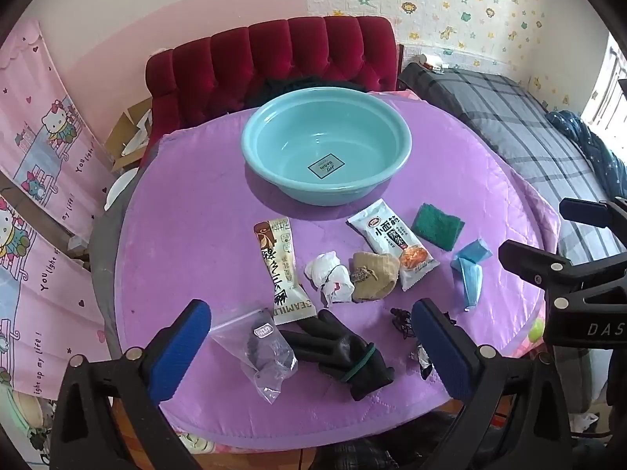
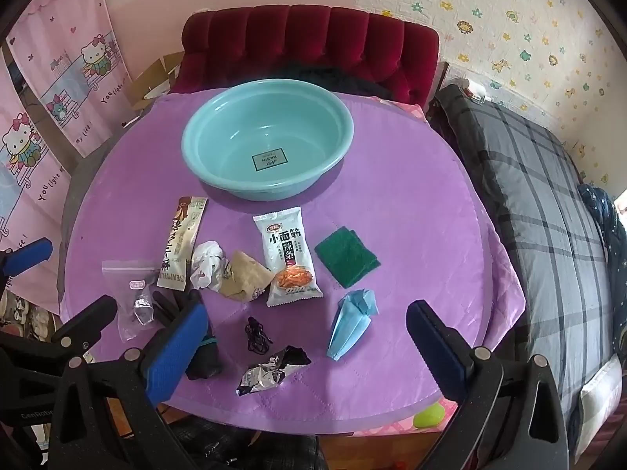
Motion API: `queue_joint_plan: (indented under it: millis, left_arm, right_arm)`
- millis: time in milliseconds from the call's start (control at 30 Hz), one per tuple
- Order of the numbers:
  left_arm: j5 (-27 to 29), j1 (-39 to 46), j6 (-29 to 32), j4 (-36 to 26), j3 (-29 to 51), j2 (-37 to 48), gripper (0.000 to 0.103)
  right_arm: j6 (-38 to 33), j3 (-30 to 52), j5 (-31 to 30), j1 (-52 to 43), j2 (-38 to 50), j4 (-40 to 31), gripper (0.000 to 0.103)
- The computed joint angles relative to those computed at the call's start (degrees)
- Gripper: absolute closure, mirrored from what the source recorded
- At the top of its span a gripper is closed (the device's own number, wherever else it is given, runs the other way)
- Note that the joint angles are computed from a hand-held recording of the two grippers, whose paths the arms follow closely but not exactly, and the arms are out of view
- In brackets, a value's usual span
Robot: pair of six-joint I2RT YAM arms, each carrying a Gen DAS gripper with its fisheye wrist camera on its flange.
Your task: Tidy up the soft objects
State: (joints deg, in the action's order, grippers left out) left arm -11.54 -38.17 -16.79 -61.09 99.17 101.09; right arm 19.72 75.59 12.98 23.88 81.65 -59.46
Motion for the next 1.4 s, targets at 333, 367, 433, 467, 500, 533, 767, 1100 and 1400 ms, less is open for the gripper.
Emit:
queue_joint_plan:
  millis: [333, 367, 433, 467, 500, 533, 767, 1100, 1400]
  left_arm:
    - [-0.19, -0.03, -0.15, -0.3, 0.66, 0.25, 0.0]
    - [-0.19, -0.03, -0.15, -0.3, 0.66, 0.25, 0.0]
    - [-0.1, 0.02, -0.27, -0.31, 0.8, 0.27, 0.0]
    - [-0.17, 0.02, -0.19, -0.29, 0.8, 0.28, 0.0]
    - [-0.3, 0.0, -0.05, -0.39, 0.96, 0.36, 0.0]
    - [-0.19, 0.08, -0.06, -0.36, 0.94, 0.35, 0.0]
    - [-0.59, -0.03, -0.03, -0.27, 0.97, 0.37, 0.0]
    - [-1.01, -0.14, -0.12, -0.06, 0.92, 0.21, 0.0]
    - [-1.24, -0.01, -0.04, 0.09, 1.02, 0.27, 0.0]
  right_arm:
    - [-0.25, -0.45, -0.26, -0.21, -0.21, 0.58, 0.0]
    - [-0.31, -0.33, -0.28, -0.23, -0.1, 0.56, 0.0]
    - [-0.39, -0.3, -0.31, -0.18, 0.09, 0.55, 0.0]
    - [-0.33, -0.38, -0.41, -0.16, 0.06, 0.62, 0.0]
    - [-0.37, -0.36, -0.51, -0.21, 0.04, 0.6, 0.0]
    - [-0.42, -0.23, -0.55, -0.21, 0.11, 0.5, 0.0]
    - [-0.37, -0.01, -0.31, 0.0, 0.32, 0.57, 0.0]
    - [-0.62, 0.31, -0.36, -0.27, 0.21, 0.53, 0.0]
    - [-0.88, 0.26, -0.4, -0.42, 0.04, 0.65, 0.0]
